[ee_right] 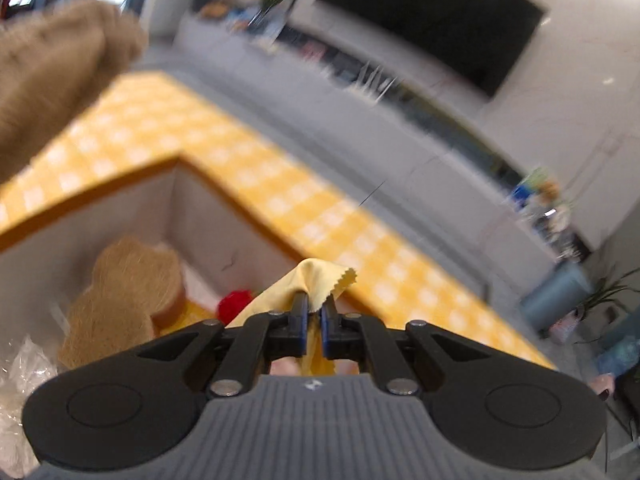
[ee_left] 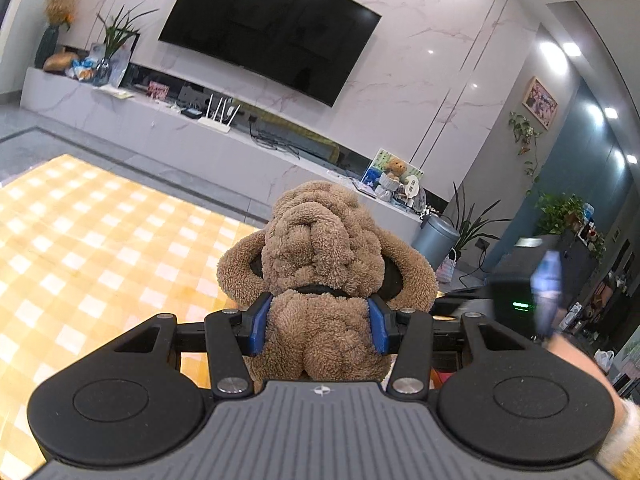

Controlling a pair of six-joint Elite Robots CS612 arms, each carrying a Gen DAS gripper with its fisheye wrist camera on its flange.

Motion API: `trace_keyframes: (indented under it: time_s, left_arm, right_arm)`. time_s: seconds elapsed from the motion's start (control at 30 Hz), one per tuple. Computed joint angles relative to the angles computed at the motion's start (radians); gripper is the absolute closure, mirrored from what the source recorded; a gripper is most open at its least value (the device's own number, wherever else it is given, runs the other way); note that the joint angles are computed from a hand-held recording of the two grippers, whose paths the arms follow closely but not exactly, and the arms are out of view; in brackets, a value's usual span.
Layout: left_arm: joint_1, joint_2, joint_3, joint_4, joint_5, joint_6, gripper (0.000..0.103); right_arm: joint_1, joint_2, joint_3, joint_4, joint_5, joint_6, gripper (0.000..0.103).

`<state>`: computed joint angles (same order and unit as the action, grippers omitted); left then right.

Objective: Organize soft objects
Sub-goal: 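Carry the plush dog and yellow cloth over the open box with both tools, then open the right tool to drop the yellow cloth into the box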

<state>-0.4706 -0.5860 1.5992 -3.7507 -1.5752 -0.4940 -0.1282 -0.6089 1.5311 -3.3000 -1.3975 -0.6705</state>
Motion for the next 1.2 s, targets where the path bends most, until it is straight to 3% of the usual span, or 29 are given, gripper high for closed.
trace_keyframes:
  time_s: [0.17,0.43,0.53,0.6,0.63,0.67,0.7,0.73,0.8,1.0,1.2]
  left_arm:
    - [0.003,-0.001,0.008,-0.004,0.005,-0.009,0.047]
    - [-0.001,-0.009,0.009,0.032,-0.018,-0.013,0.047]
    - [-0.008,-0.017,0.012,0.070,-0.016,-0.002,0.047]
    - [-0.011,-0.020,0.016,0.089,-0.020,0.023,0.047]
    - [-0.014,-0.022,0.016,0.101,-0.023,0.049,0.047]
    - [-0.018,-0.025,0.015,0.116,-0.023,0.084,0.047]
    - [-0.022,-0.027,0.015,0.127,-0.024,0.114,0.047]
    - [-0.026,-0.029,0.015,0.141,-0.027,0.139,0.047]
    - [-0.031,-0.033,0.016,0.164,-0.049,0.177,0.047]
    - [-0.044,-0.045,0.014,0.257,-0.084,0.199,0.047]
    - [-0.048,-0.042,-0.023,0.445,-0.156,0.229,0.048]
  right_arm:
    - [0.022,0.038,-0.127,0.330,-0.094,-0.003,0.101]
    - [0.061,0.111,-0.279,0.539,-0.259,-0.050,0.099]
    - [0.055,0.101,-0.263,0.506,-0.237,-0.015,0.094]
    - [0.053,0.093,-0.234,0.427,-0.217,-0.027,0.082]
    - [0.050,0.082,-0.206,0.381,-0.200,-0.051,0.067]
    - [0.048,0.071,-0.179,0.329,-0.191,-0.068,0.028]
    - [0.043,0.058,-0.161,0.316,-0.171,-0.061,0.012]
    - [0.032,0.042,-0.136,0.288,-0.122,-0.052,0.003]
    - [0.016,0.016,-0.086,0.206,-0.055,-0.048,0.003]
    - [0.002,-0.018,-0.014,0.027,-0.106,-0.071,0.003]
    - [-0.031,-0.043,0.022,-0.021,-0.072,0.111,0.003]
